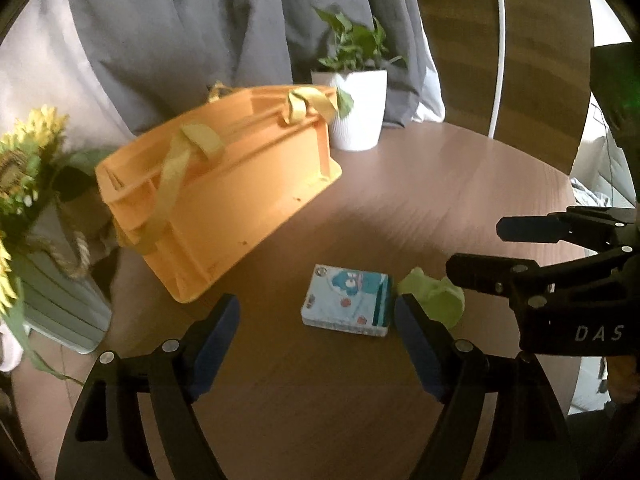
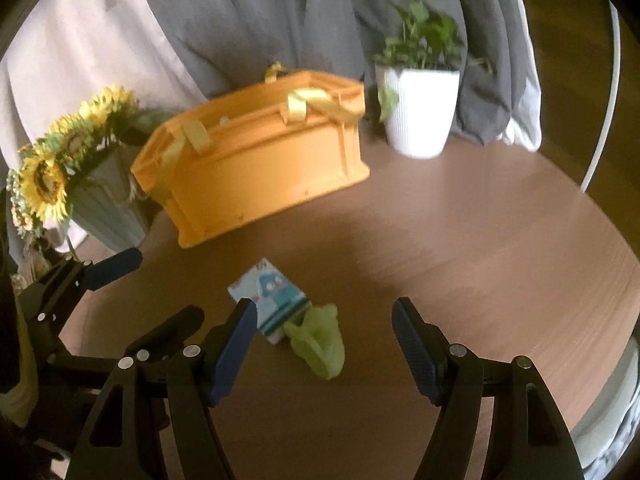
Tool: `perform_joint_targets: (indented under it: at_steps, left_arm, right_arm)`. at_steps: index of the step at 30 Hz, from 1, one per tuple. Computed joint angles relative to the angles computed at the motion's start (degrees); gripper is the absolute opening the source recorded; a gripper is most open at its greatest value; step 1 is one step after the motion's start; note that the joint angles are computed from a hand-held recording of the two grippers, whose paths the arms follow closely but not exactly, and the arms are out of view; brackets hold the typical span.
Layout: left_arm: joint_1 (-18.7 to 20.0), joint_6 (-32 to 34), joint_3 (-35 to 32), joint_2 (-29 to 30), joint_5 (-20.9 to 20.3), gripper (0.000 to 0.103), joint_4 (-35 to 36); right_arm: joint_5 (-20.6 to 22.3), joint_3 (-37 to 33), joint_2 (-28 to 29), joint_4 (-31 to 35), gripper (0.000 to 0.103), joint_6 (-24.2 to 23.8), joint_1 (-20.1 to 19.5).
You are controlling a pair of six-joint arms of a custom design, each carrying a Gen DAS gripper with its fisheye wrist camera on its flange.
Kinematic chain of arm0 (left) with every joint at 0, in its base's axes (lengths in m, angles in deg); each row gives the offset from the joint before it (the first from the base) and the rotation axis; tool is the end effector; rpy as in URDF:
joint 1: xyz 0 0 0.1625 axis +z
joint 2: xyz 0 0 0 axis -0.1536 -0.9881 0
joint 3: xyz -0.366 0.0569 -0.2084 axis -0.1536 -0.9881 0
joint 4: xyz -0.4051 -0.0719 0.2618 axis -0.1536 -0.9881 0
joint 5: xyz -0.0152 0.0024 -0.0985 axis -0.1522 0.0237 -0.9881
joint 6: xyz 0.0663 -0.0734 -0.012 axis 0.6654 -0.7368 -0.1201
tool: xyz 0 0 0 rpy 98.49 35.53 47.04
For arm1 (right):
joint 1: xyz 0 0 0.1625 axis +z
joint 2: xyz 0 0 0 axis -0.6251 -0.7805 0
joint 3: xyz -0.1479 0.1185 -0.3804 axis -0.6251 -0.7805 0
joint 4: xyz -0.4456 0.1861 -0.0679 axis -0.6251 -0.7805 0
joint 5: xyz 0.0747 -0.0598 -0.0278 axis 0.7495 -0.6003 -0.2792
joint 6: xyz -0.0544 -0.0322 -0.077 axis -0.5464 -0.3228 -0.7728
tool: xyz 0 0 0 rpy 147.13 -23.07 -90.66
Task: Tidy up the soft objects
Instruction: 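Withdraw both tools from the crate toward the tissue pack and frog, then grasp the blue tissue pack with left tool while right tool grasps green frog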
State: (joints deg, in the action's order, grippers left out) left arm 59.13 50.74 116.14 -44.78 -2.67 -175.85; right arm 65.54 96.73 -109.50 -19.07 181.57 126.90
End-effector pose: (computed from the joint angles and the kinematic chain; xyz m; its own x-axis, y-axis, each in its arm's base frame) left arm -0.4309 -0.8193 -0.0441 -0.5169 0.5627 -0.6451 0.8192 0.5438 -0.1821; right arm 0.0609 -0.7633 0.3722 -0.7945 0.0811 0.6018 -0.3342 0.7690 -0.5448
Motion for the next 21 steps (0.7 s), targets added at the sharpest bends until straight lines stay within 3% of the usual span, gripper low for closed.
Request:
perform_joint_targets:
  at_steps: [9, 21]
  left_arm:
    - [1.3, 0.6, -3.3, 2.4, -2.0, 0.087, 4.6]
    - [2.2, 1.3, -8.0, 5.9, -2.9, 0.088, 8.7]
  right_arm:
    - [1.2, -3.1, 3.1, 4.7, 0.069, 1.8, -0.8]
    - [1.0, -8.2, 7.2, 10.2, 0.057, 3.7, -2.0]
